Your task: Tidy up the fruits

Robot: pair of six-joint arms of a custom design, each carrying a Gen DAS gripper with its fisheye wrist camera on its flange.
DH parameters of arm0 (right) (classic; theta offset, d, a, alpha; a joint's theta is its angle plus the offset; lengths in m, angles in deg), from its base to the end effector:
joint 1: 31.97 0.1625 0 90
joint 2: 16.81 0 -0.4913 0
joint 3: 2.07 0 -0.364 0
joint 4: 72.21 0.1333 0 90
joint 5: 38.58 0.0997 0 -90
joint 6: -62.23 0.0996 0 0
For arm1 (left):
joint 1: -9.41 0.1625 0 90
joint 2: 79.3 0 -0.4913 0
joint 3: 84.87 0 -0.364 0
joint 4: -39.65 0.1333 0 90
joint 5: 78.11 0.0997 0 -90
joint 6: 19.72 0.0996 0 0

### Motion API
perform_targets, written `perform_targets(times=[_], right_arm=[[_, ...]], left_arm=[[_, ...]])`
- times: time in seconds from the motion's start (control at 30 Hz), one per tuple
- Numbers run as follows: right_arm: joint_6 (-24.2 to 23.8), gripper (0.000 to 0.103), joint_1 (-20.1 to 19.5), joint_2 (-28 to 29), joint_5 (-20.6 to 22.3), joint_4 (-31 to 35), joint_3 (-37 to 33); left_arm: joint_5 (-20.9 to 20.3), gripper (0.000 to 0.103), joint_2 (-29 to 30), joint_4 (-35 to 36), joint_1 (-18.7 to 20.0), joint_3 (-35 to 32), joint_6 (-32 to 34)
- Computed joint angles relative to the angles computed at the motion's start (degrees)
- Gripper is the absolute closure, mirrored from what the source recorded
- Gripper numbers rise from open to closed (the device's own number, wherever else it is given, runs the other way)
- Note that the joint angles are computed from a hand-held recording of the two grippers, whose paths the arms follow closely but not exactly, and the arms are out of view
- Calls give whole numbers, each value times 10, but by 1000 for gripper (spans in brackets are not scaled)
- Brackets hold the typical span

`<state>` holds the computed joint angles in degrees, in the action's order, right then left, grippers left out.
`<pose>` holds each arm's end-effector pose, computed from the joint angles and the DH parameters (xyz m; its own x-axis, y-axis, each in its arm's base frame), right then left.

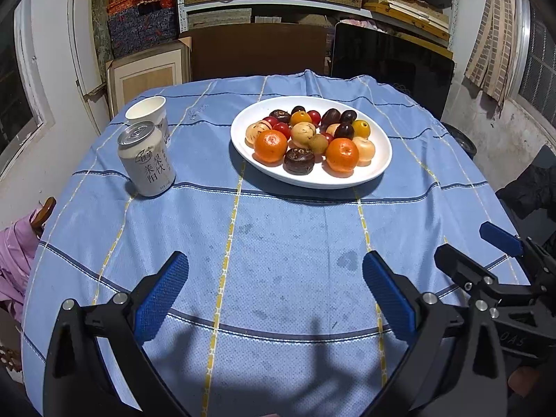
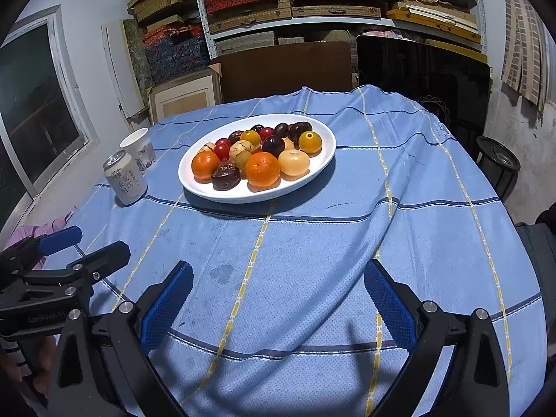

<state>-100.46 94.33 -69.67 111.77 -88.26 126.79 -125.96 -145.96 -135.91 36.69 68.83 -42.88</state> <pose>0.2289 -0.2327 0.1084 -0.7791 0.2628 0.5692 -0.2939 0.6488 -0.7019 -0.1849 -0.3205 0.1737 -0.6477 0.4329 -0.6269 0.6893 0.6835 -0.2401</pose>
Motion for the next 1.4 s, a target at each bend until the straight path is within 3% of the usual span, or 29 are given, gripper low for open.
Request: perform_targets(times=[0.9,1.13,1.4], right_arm=[[10,3,-8,9,3,5,-3],[11,3,-15,9,0,5,-1],[8,3,-23,10,-3,4,-1]], left_arm=[[-1,4,14,-10,10,2,-1],[18,4,31,-70,-1,25,-10],[6,4,22,-33,10,9,-18]])
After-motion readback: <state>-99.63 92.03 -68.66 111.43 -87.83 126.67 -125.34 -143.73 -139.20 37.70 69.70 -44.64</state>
